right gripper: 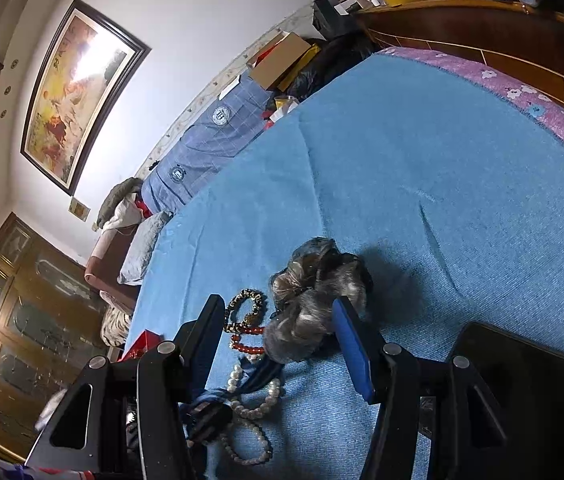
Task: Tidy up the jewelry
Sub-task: 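Close the left gripper on the blue-striped watch strap and lift it, then close the right gripper on the grey sheer scrunchie and lift it, then carry the held watch and grey scrunchie over the red box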
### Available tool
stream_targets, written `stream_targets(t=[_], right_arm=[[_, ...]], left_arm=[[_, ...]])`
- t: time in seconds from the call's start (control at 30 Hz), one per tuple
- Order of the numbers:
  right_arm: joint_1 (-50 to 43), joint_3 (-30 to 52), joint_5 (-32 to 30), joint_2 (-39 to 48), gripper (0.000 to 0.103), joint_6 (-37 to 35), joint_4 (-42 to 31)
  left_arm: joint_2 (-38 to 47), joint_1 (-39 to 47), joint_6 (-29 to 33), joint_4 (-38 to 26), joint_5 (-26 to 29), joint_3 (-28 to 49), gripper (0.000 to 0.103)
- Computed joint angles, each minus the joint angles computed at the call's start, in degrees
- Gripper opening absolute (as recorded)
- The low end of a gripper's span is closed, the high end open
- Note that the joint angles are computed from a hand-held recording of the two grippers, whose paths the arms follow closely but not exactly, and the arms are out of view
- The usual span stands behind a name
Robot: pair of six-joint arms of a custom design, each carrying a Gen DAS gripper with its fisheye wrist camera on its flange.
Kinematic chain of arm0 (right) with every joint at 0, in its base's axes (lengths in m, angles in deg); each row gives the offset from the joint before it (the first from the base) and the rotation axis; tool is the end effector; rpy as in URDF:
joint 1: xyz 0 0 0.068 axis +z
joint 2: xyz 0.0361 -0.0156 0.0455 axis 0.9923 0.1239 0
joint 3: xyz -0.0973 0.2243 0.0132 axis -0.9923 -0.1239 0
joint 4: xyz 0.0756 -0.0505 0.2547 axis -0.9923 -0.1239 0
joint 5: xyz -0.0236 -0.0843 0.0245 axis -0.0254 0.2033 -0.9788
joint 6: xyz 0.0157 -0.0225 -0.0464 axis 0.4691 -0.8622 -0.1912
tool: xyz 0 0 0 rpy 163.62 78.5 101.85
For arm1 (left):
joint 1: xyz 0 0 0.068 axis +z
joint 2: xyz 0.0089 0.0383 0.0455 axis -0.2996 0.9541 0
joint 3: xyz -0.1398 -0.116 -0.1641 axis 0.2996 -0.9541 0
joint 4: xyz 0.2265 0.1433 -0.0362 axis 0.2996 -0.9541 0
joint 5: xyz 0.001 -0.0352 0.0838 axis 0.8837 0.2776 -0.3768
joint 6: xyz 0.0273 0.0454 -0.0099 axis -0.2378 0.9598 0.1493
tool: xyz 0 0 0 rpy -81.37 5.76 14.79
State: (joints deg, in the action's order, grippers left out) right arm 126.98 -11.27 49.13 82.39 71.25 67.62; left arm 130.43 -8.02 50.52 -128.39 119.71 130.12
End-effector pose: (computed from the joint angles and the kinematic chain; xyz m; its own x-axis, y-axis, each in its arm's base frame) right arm 0.2527 0.2215 0.2075 -0.4753 0.6954 -0.5390 0.2976 0.7036 0.6452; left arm 0.3119 0.0290 0.2215 -0.6167 0.3378 -0.7110 0.6265 0.7575 -0.1836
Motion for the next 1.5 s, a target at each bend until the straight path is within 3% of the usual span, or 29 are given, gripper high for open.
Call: stream_targets(t=[0.27,0.57,0.6,0.63,0.67,0.7,0.9,1.5], right_arm=[[-0.8,2.1,-0.3,2.6,0.070,1.1,-3.4],[-3.0,12.6,-2.0,13.0,0.075,-0.4,-11.7],[-3.5,13.5,-2.9,14.4,0.074,-1.7,-11.1],[-3.8,14.2,-3.8,15.4,0.058,-2.9,-10.7],[-4.0,14.8,-4.5,16.1,0.028,-3.9,-10.5],[-4.1,15.6,-5.6,16.9,0.021,-4.7,-11.1],[-0.8,14.5,1.3,13.9,0.018,-5.7,-12.1],[6.4,17.4,10.4,14.0,0.019,-13.7,-8.2]], left_arm=[[-0.4,4.2,-6.7,4.4,5.7,2.4,0.043],[-2.2,5.1,-8.0,7.4,5.7,1.1,0.043],[-2.6,5.2,-8.0,7.9,5.4,0.7,0.043],[-3.0,5.0,-8.0,8.4,5.1,0.3,0.043],[-3.3,5.0,-8.0,8.9,4.9,-0.1,0.043],[-3.5,5.0,-8.1,9.1,4.9,-0.2,0.043],[-3.7,5.3,-8.1,9.8,4.7,-0.7,0.043],[-9.8,5.5,-10.6,19.6,2.4,-7.5,0.044]])
